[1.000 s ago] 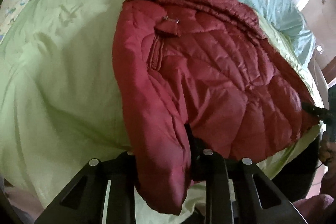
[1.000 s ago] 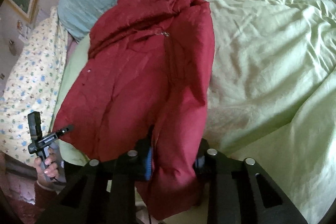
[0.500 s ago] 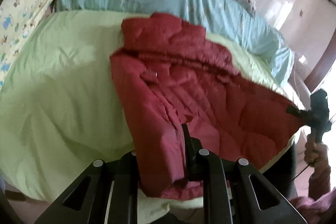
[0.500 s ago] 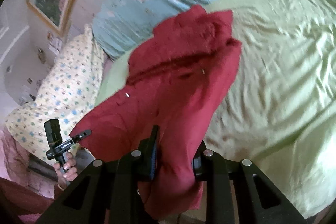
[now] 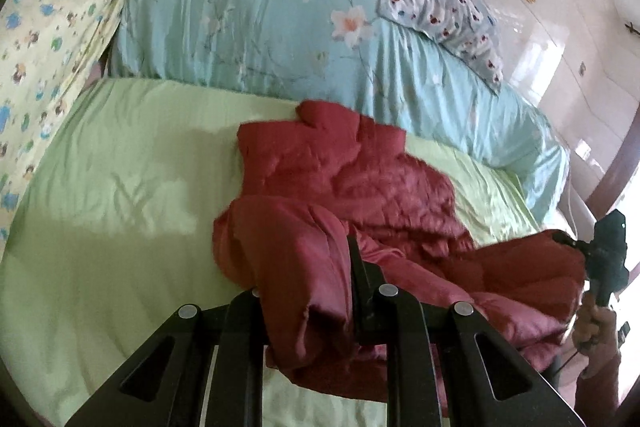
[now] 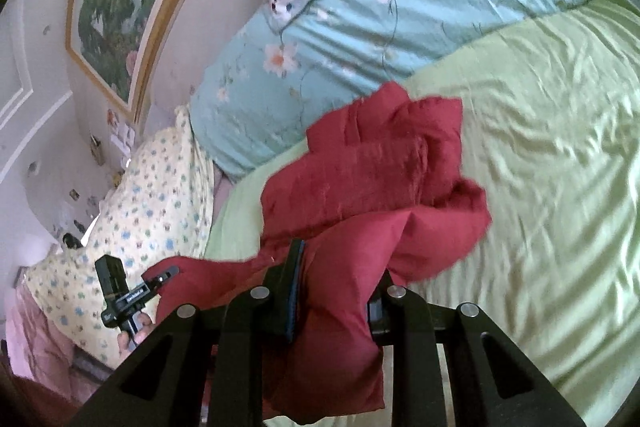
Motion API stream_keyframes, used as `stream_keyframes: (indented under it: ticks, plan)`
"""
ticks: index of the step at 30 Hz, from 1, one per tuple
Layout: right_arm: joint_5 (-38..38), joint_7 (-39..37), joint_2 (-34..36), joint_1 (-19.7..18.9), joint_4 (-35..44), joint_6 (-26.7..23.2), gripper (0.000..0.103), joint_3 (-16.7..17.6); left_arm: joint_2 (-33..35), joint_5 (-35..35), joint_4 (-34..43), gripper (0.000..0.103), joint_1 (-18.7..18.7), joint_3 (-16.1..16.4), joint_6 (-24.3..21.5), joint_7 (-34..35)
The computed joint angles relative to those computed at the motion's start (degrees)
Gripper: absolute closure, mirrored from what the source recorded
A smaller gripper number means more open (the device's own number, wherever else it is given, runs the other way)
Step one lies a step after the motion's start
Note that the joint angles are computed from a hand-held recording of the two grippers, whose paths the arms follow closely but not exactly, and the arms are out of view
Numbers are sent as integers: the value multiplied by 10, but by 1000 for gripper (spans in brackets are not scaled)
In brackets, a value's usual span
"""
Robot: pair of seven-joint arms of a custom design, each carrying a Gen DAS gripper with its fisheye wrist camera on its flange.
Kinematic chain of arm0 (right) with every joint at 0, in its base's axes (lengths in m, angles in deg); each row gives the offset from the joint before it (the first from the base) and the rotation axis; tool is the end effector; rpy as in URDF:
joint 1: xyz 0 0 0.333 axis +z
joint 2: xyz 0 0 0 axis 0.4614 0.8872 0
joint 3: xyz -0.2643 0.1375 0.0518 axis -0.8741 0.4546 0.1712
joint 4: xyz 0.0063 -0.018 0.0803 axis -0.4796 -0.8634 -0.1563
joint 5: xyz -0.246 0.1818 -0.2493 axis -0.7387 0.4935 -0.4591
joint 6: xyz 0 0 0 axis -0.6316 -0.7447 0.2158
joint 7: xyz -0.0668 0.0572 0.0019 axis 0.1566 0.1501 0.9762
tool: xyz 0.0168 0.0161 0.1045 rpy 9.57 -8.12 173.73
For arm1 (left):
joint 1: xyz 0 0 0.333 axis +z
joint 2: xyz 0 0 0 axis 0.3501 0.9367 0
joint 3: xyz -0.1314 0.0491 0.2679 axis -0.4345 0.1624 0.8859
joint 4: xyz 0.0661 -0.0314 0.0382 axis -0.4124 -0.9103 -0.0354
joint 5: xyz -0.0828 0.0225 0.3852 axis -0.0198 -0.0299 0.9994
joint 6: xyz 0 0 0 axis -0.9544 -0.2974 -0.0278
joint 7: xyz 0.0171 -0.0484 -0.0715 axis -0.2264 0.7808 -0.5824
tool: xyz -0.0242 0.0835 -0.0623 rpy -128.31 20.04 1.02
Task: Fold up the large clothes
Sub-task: 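Grasp the coat hem with the right gripper and lift it toward the collar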
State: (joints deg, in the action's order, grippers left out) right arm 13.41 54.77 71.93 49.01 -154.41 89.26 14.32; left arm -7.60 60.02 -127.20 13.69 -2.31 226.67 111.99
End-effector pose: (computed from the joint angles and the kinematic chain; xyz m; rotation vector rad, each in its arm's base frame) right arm 0.5106 0.2447 0.5732 -1.6371 1.5967 0.0754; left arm 0.3928 -0.1139 0.5165 -1.9584 1.4790 -1.1054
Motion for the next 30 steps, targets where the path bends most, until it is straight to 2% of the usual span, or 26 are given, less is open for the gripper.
stream_keyframes:
  ticks: [4,10,14,16,19,21,23,28,30]
  plan:
    - [-13,6,57,-5,57,21,81,1,57,21,50,85,47,-33,13,-22]
    - [-48,32,147,-18,146,48,80,6,163,82,148,83,135,-89,26,-96]
    - [-75,57,220,-24,215,62,80,6,252,196,239,82,227,-156,21,-206]
    - [-96,77,258,-23,253,61,80,3,303,277,296,81,252,-177,-4,-271]
    - [-129,109,318,-23,319,49,80,-5,388,355,391,81,236,-169,-60,-320]
    - [-144,131,354,-23,356,43,79,-9,442,364,450,80,217,-153,-85,-319]
    - [-150,151,386,-27,390,38,76,-11,497,351,509,79,200,-139,-107,-305]
    - [-137,181,448,-49,442,45,73,0,628,276,641,77,181,-116,-127,-247]
    - [-141,182,470,-52,464,41,71,2,682,255,709,76,161,-102,-157,-227]
